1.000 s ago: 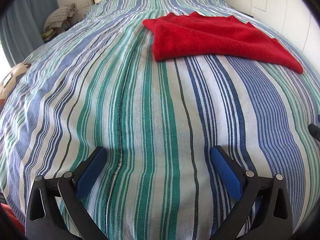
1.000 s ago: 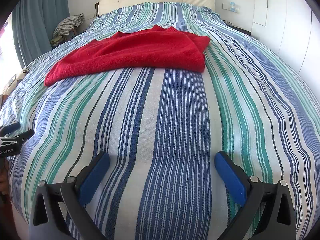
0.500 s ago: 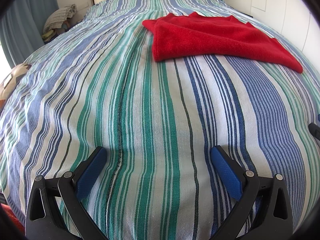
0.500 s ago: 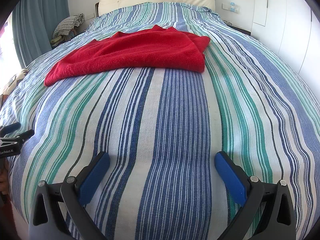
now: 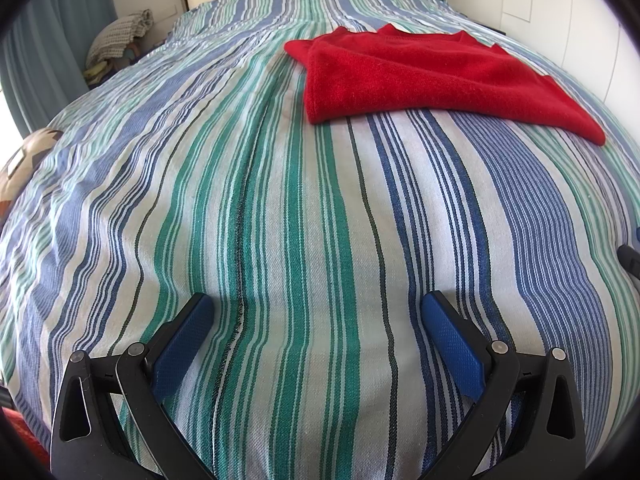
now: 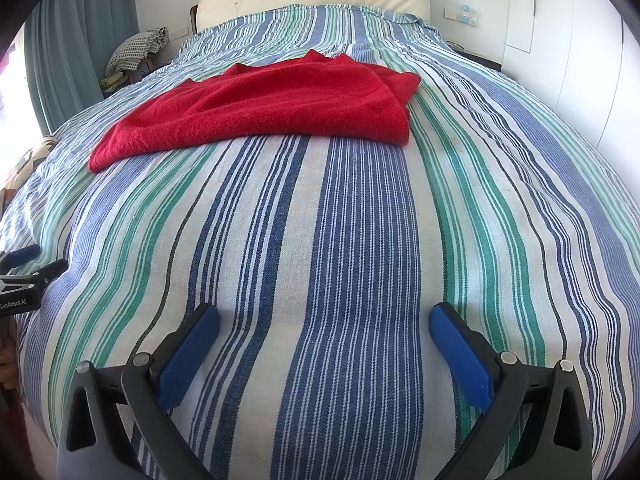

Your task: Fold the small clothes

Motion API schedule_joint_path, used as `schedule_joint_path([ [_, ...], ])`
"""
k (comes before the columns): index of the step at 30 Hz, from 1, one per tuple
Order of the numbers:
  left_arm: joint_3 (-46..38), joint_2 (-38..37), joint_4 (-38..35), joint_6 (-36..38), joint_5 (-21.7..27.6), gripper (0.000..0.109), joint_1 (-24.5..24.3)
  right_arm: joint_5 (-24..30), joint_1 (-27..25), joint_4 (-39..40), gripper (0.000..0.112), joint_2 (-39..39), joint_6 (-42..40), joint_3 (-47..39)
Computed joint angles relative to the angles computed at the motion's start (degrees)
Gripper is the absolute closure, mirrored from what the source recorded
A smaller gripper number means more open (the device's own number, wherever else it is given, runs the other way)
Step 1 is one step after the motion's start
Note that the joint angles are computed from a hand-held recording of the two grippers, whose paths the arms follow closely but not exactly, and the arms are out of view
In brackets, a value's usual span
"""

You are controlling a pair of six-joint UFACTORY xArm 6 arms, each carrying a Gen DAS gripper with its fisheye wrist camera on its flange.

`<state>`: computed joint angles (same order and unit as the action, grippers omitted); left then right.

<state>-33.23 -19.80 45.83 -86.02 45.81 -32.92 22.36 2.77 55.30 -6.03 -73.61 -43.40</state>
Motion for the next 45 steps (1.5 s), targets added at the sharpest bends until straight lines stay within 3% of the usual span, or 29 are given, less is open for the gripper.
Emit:
schedule_joint_path([
  [35,-0.02,-0.23,-0.24,0.41,0.17,0.006,0.0,-0.42,0.23,0.58,0.009,0.13,-0.53,-0.02],
  [38,0.33,-4.34,-12.65,10.92,-1.02,0.007,2.61,0.88,-0.05,-5.62,0.009,0.26,4.92,-1.01],
  [40,4.05,-12.12,-20.2,15.25,-4.52,0.008,4.61,7.41,-1.77,-14.14,0.01,1.2,12.2,-4.94],
  [42,8.74,-20.76,-20.56,13.94,-7.3,0.007,5.36,14.79,-4.16,-13.42,0.01,3.31,13.94,-10.99],
  [45,13.42,-28.42,-21.08,13.06,-7.11,0.007,6.02,16.68,-6.05,-9.19,0.01,9.2,17.97,-21.98],
])
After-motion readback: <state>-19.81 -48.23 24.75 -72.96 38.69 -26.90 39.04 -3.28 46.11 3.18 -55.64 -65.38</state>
